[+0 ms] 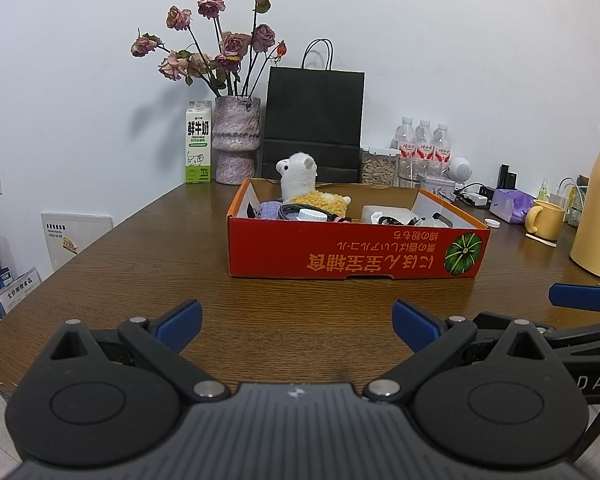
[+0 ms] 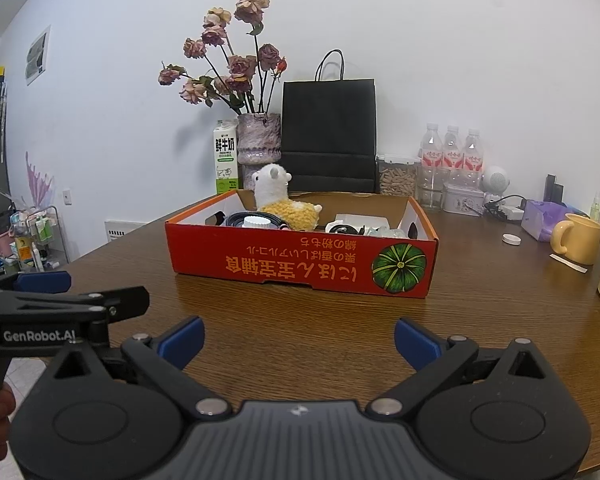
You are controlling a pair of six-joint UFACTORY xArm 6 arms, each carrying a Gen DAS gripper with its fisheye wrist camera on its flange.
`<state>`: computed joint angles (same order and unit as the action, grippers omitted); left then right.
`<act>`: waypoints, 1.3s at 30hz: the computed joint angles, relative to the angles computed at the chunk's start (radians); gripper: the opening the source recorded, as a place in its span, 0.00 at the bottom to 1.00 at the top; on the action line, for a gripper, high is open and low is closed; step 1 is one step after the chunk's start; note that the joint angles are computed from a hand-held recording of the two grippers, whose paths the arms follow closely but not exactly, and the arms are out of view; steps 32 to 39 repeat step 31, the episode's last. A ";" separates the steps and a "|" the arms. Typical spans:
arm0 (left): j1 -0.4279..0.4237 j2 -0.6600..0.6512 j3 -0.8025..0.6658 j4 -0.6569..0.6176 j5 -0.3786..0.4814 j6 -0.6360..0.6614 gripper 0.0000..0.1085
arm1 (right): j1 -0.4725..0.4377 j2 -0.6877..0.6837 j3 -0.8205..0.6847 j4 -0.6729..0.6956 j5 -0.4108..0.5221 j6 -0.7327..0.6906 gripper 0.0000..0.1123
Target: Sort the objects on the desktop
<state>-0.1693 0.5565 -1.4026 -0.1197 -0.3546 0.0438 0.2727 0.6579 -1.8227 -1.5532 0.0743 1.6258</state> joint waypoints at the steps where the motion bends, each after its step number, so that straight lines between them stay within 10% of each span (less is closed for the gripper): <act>1: 0.000 -0.001 0.001 0.002 -0.001 -0.002 0.95 | 0.000 0.000 0.001 0.000 0.001 0.000 0.91; 39: 0.004 0.003 -0.003 0.027 0.009 -0.033 0.95 | 0.001 0.005 0.000 0.032 0.003 -0.027 0.92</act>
